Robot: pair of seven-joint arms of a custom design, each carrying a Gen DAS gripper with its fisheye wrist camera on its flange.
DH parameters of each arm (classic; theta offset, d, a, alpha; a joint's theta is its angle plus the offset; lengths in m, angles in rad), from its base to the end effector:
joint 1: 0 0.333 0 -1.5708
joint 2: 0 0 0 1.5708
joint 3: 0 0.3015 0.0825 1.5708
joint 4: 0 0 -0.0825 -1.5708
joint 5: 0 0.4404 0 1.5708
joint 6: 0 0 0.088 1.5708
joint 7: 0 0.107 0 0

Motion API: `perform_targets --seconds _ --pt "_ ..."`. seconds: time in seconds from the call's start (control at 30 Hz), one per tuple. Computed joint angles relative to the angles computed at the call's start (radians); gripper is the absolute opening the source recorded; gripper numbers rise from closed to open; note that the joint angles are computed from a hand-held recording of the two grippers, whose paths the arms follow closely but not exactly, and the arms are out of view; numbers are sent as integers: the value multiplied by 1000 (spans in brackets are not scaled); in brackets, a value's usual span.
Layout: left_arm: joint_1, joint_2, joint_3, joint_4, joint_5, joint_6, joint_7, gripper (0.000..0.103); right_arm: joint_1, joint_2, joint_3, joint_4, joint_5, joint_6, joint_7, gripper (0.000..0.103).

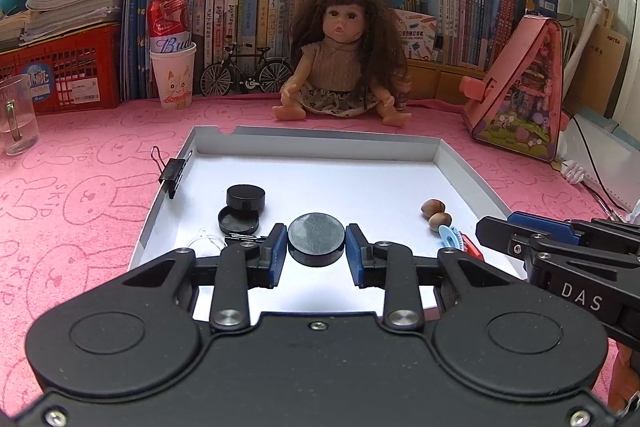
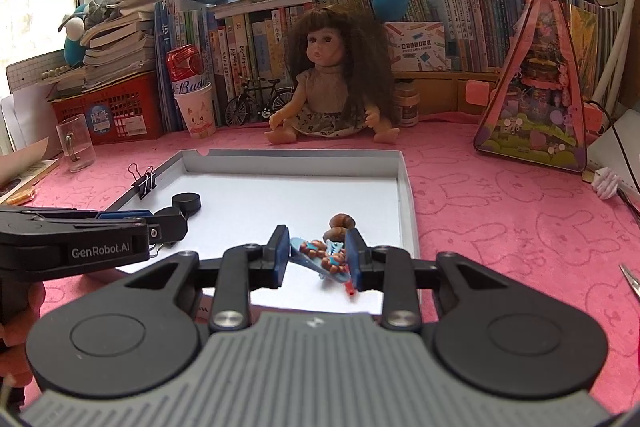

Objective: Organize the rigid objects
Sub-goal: 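Carry the black lid and hair clip over the white tray, then lower the black lid and hair clip into the tray and open both tools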

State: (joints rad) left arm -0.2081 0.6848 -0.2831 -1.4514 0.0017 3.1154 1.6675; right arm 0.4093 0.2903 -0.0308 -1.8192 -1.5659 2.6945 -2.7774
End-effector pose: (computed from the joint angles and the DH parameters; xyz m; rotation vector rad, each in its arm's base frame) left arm 0.7376 -0.3296 0.3768 -1.3106 2.0452 -1.2032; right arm 0.6389 0.2910 0.3741 -1.3577 1.7319 -0.9586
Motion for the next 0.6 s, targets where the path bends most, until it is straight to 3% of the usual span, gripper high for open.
perform_targets --seconds 0.47,0.6 --pt "-37 64 42 92 14 -31 -35 30 4 52 -28 55 82 44 -70 35" --pt "-40 84 44 116 17 -28 -37 30 4 69 -44 74 66 75 -30 35"
